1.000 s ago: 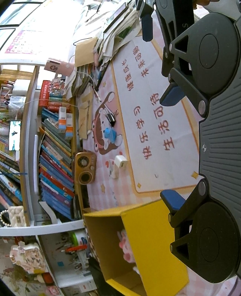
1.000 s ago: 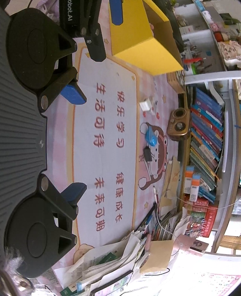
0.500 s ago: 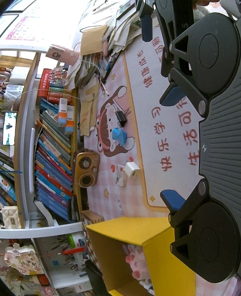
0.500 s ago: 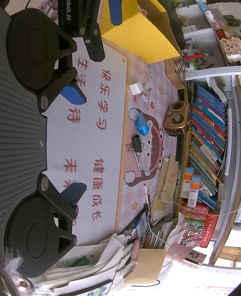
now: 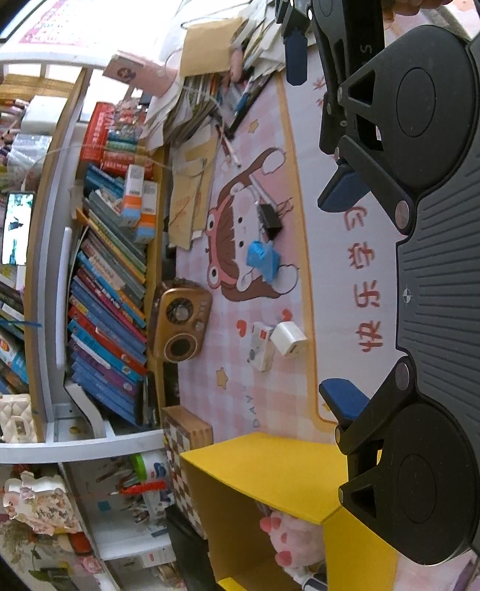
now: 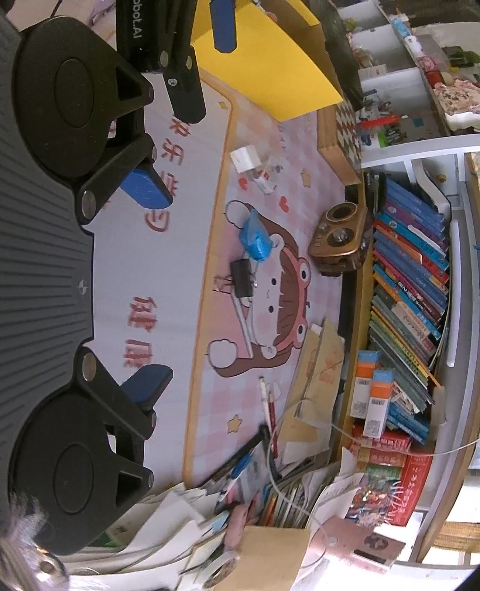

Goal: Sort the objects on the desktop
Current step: 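Move the left gripper to the white charger block while the right gripper approaches the black binder clip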

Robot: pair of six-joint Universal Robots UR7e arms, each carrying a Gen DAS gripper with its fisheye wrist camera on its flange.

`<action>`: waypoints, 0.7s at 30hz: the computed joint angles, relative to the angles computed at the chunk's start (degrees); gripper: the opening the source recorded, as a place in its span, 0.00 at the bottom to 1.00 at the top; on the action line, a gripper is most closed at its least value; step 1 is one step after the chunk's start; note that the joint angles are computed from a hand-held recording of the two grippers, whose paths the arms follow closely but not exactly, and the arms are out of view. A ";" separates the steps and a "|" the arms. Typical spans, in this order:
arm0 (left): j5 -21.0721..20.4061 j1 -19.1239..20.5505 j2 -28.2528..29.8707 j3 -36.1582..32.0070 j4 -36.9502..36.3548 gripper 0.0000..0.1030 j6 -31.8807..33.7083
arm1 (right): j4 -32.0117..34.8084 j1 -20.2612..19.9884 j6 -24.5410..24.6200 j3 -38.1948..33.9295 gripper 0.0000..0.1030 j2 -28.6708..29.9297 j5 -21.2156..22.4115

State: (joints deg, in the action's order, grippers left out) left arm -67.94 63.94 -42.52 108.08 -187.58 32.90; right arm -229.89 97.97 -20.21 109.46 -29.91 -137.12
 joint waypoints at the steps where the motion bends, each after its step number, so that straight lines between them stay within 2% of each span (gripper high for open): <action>1: 0.57 -0.14 0.57 -0.60 0.01 0.96 -0.39 | 0.12 -0.59 -0.41 -0.04 0.89 -0.38 1.05; 11: 3.55 -0.08 6.26 -7.64 0.34 0.93 -3.37 | 3.99 -5.47 -5.18 -3.34 0.88 -1.89 9.43; 17: 6.31 0.52 10.00 -12.86 1.51 0.90 -5.89 | 7.01 -7.74 -8.59 -6.84 0.81 -1.48 13.38; 21: 9.20 0.76 13.77 -17.27 2.40 0.85 -3.96 | 9.38 -8.93 -10.08 -9.55 0.73 -0.47 14.73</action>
State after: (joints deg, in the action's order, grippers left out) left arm -58.74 64.70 -28.75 90.81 -185.18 28.94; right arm -220.51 89.05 -30.30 99.91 -30.38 -122.39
